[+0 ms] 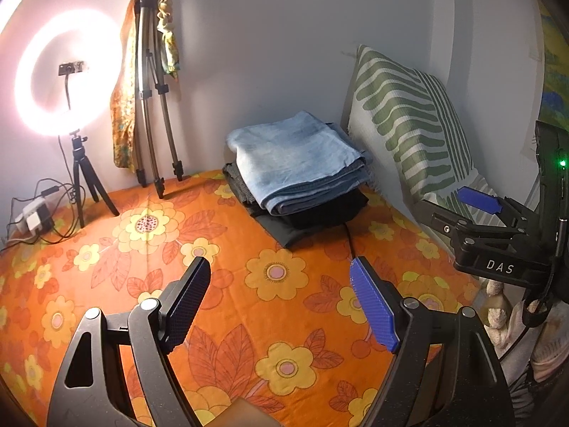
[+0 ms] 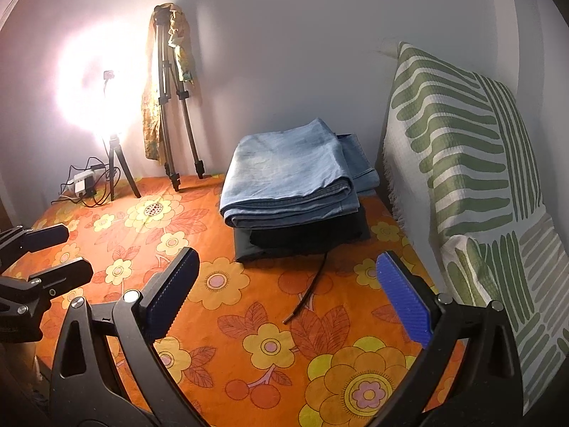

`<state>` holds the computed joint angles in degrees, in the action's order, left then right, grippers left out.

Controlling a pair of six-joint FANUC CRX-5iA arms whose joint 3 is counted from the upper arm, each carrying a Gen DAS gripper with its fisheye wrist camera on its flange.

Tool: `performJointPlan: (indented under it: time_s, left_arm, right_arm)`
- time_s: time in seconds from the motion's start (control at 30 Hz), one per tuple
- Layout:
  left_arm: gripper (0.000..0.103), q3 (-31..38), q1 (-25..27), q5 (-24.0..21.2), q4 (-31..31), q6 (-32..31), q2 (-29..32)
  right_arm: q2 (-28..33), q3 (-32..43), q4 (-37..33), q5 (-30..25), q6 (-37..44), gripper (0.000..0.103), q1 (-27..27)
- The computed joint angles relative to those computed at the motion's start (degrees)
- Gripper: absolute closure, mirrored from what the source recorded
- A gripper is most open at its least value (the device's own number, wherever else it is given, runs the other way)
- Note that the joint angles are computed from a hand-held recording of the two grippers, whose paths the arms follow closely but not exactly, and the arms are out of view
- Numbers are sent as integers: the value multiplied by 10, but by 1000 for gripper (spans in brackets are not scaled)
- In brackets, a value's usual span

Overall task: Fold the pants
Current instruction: 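Release the jeans on the stack and pull both grippers back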

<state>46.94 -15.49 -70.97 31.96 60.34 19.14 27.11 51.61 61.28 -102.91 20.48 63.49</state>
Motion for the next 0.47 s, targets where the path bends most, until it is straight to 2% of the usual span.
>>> performJointPlan:
  time_s: [0.47]
  left_arm:
    - [22,-7,2,4,-1,2,-5]
  right_arm:
    - [-3,0,-11,5,-5,1,0]
